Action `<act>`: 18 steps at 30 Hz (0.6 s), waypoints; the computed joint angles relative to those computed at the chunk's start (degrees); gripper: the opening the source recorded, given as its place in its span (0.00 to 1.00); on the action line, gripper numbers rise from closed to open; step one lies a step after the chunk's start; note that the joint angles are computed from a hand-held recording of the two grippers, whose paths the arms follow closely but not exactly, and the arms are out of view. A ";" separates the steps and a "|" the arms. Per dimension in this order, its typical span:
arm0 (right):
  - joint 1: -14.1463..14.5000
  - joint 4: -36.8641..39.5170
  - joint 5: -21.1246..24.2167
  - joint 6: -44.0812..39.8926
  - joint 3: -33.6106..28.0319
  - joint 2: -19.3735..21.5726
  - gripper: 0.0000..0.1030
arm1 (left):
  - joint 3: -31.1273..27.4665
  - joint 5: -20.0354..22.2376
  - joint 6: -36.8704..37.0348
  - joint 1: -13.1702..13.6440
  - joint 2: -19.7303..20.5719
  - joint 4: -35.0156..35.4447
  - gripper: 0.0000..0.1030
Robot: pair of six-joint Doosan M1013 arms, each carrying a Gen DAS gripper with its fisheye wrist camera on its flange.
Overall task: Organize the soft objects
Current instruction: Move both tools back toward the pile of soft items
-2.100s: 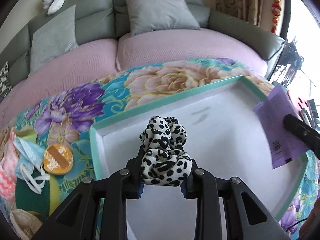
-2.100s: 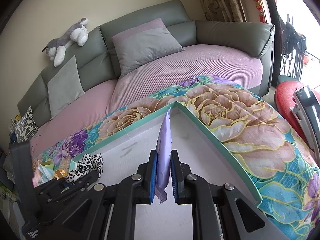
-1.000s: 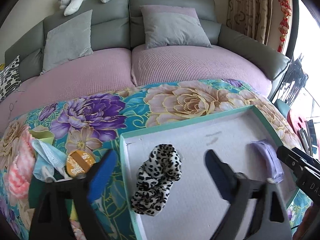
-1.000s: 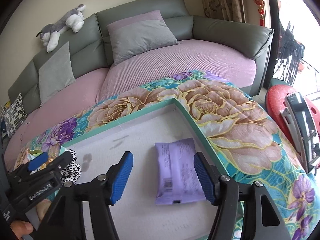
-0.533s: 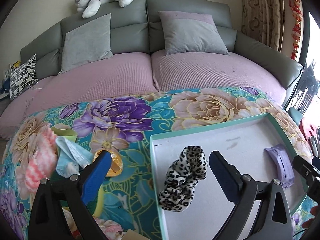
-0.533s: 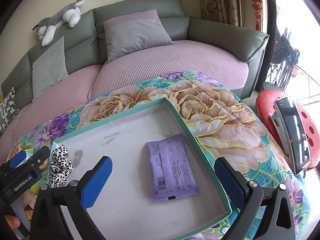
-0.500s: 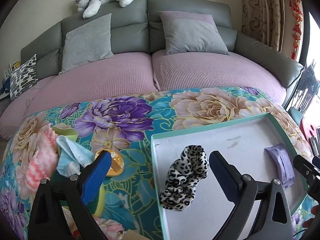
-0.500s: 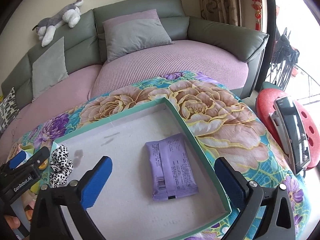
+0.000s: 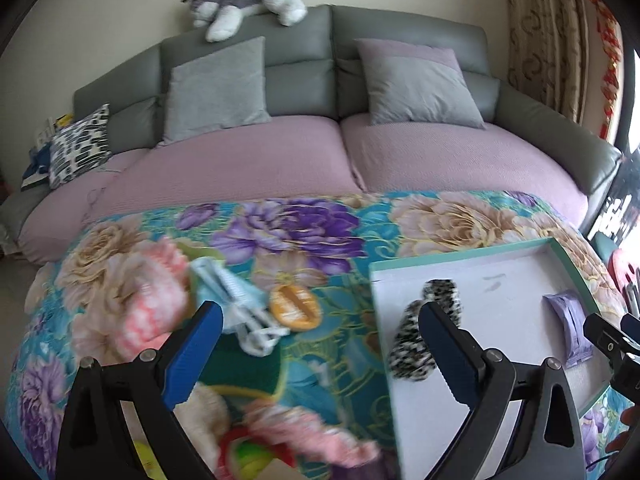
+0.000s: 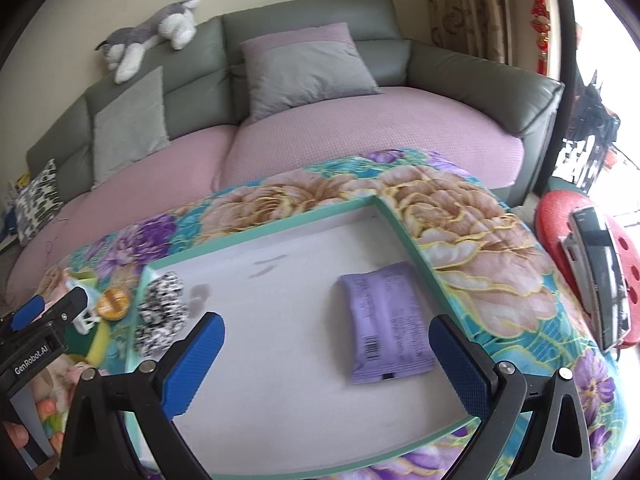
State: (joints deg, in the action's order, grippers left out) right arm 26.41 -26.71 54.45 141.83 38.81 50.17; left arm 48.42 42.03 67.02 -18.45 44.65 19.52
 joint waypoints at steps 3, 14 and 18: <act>0.48 1.90 -2.42 -2.17 -0.26 0.11 1.00 | 2.91 -0.73 -3.13 0.39 -1.73 3.07 0.96; 2.88 11.02 -3.66 -13.69 -7.30 3.87 1.00 | 12.28 -1.32 -12.55 2.88 -6.89 10.24 0.96; 3.87 12.52 -1.24 -16.88 -9.44 5.17 1.00 | 16.04 -3.87 -17.78 4.07 -9.21 12.49 0.96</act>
